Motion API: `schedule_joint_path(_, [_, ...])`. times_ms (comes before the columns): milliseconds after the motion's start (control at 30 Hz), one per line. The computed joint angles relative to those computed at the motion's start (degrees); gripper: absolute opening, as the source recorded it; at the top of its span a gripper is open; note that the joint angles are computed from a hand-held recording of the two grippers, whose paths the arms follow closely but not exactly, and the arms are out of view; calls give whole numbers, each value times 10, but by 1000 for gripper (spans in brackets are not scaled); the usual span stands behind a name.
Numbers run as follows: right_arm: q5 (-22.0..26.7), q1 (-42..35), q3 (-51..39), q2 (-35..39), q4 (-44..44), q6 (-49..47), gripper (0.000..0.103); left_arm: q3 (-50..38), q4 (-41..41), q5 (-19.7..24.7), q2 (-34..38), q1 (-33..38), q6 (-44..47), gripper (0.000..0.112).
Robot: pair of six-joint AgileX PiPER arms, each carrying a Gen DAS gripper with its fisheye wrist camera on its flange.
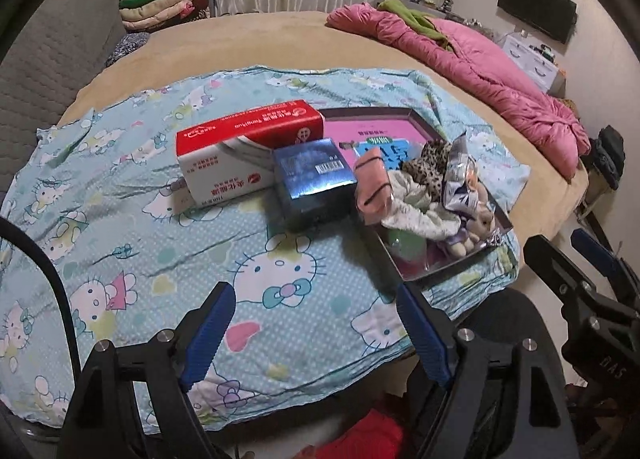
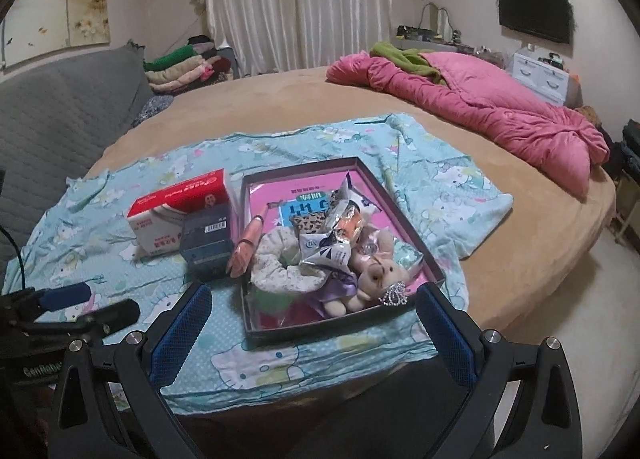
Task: Organize soft objects
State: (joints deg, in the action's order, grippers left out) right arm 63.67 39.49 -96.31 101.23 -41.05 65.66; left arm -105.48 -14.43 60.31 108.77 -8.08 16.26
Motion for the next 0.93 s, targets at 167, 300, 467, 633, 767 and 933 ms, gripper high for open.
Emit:
schedule_joint_path(167, [-4, 3, -1, 3, 8, -8, 102, 15, 8, -10, -6, -9, -2, 82])
schedule_joint_path(300, [-4, 2, -1, 4, 11, -8, 102, 21, 15, -16, -8, -15, -6, 82])
schedule_joint_path(467, [-12, -1, 6, 2, 17, -2, 102, 21, 20, -17, -8, -18, -11, 82])
schedule_joint_path(633, [-21, -7, 13, 0, 24, -1, 102, 22, 24, -17, -4, -20, -14, 82])
schedule_joint_path(767, [-28, -9, 17, 1, 27, -6, 102, 19, 29, -13, 2, -21, -18, 82])
schedule_joint_path(933, [-37, -11, 23, 3, 36, -15, 102, 21, 24, -15, 10, -20, -17, 82])
